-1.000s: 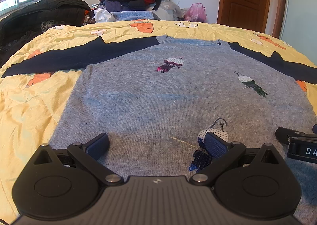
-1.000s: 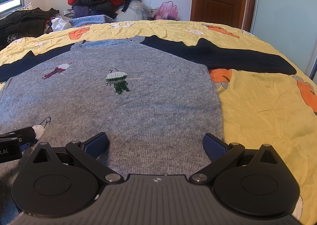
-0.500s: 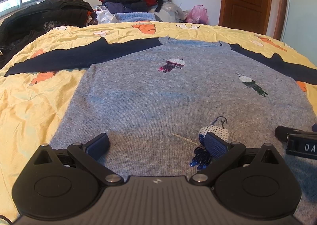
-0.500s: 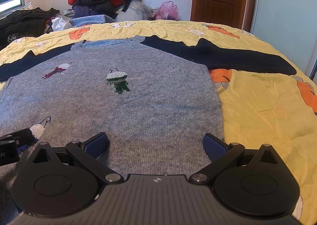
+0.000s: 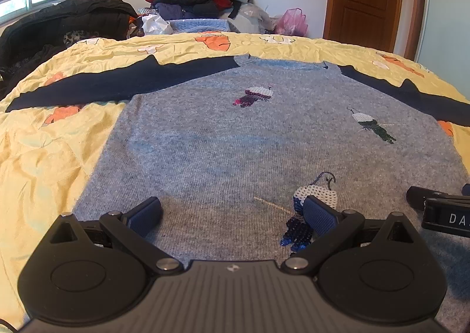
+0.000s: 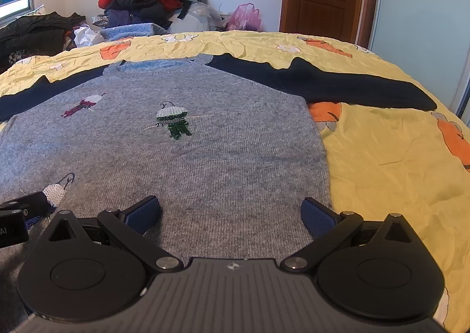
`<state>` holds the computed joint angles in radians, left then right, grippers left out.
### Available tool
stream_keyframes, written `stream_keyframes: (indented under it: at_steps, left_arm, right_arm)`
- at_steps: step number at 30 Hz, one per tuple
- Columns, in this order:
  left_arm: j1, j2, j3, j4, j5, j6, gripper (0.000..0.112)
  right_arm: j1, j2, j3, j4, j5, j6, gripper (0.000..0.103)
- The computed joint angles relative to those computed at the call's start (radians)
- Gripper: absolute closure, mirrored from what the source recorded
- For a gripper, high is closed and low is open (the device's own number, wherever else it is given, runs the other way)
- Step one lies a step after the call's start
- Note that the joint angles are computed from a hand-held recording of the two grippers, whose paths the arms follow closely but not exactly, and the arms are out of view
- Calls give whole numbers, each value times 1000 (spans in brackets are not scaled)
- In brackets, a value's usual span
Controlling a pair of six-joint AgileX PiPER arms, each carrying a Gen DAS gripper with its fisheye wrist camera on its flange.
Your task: Fold small clothes
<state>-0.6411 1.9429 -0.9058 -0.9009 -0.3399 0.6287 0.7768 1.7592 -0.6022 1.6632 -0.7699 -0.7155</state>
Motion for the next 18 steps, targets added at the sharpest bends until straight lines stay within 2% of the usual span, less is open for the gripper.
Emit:
stream_keyframes:
  at_steps: [18]
  left_arm:
    - [-1,1,-3,-18,0,22,9]
  right_arm:
    - [-1,-2,3,-6,5,4,0]
